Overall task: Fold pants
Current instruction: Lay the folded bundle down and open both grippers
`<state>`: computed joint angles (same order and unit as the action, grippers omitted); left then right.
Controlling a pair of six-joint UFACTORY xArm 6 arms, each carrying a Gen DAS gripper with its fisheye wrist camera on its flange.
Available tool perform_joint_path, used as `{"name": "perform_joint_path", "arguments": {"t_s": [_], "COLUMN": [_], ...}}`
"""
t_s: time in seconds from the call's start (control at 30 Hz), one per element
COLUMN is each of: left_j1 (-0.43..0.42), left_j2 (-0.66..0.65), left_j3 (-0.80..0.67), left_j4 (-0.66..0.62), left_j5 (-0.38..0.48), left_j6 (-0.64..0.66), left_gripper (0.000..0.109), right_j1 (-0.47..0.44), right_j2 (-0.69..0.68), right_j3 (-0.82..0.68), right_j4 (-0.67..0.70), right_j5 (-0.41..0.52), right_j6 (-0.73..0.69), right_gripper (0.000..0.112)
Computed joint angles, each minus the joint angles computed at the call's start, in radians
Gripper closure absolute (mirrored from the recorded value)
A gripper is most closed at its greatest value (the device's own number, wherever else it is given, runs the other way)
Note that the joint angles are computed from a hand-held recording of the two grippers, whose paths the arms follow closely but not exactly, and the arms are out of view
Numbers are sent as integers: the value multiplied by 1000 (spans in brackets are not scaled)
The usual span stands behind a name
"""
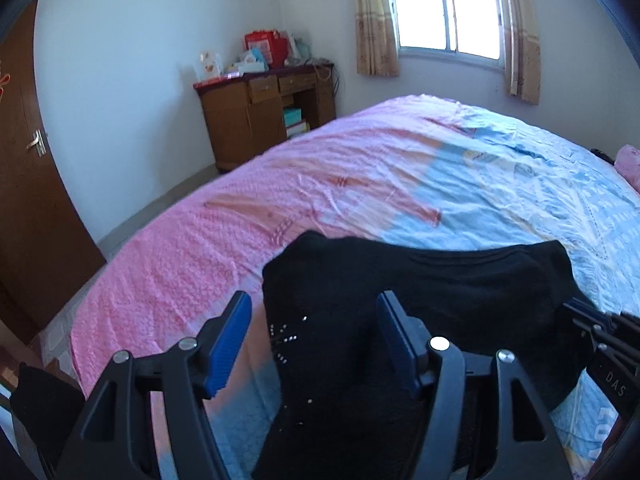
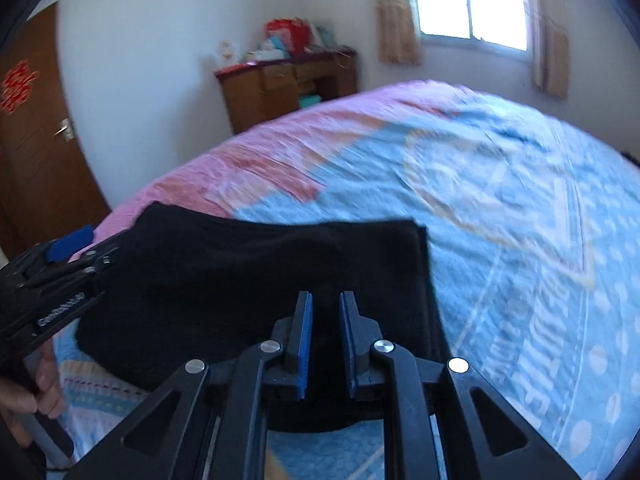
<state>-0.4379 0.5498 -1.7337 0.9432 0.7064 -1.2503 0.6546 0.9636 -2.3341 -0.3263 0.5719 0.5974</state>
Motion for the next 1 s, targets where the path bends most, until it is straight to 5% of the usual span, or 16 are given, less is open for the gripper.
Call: {"name": "perform_joint_path", "arguments": {"t_s": [0.17,0.37,0.47,0.6,0.7,0.73,0.8,0.87,1.0], "left_j1": [8,12,10,4,7,10,16,24,33], "left_j2": [26,48,70,80,92,94,90,81,43], "left_j3": [-12,-35,-65,-83,-100,-103,-94,-76,-29], "left_j4": [-49,-109,-146,-140,-160,-173,-193,-212,-310], "left_j5": [1,15,40,78,111,113,100,76,45], "left_j6": [4,42,80,76,74,76,77,74,133], "left_gripper": [40,34,30,19,6,6,6,6,6], "right_j1": [-35,-47,-46,-34,-15,-8,13,37,34], "right_j2": [-106,-129,-119,-108,-77,-66,-21,35,19], "right_j3": [253,348,329,280,213,194,111,-3,24], "right_j4": [58,161,135,-64,-115,-99,-85,-176,-209], "right_j5": [-192,-332,-321,-239,-178,-169,-105,7,-4], "right_j6": [54,14,30,158,130,84,-9,4,40], "right_gripper": [98,97,97,95,66,49,35,34,31]}}
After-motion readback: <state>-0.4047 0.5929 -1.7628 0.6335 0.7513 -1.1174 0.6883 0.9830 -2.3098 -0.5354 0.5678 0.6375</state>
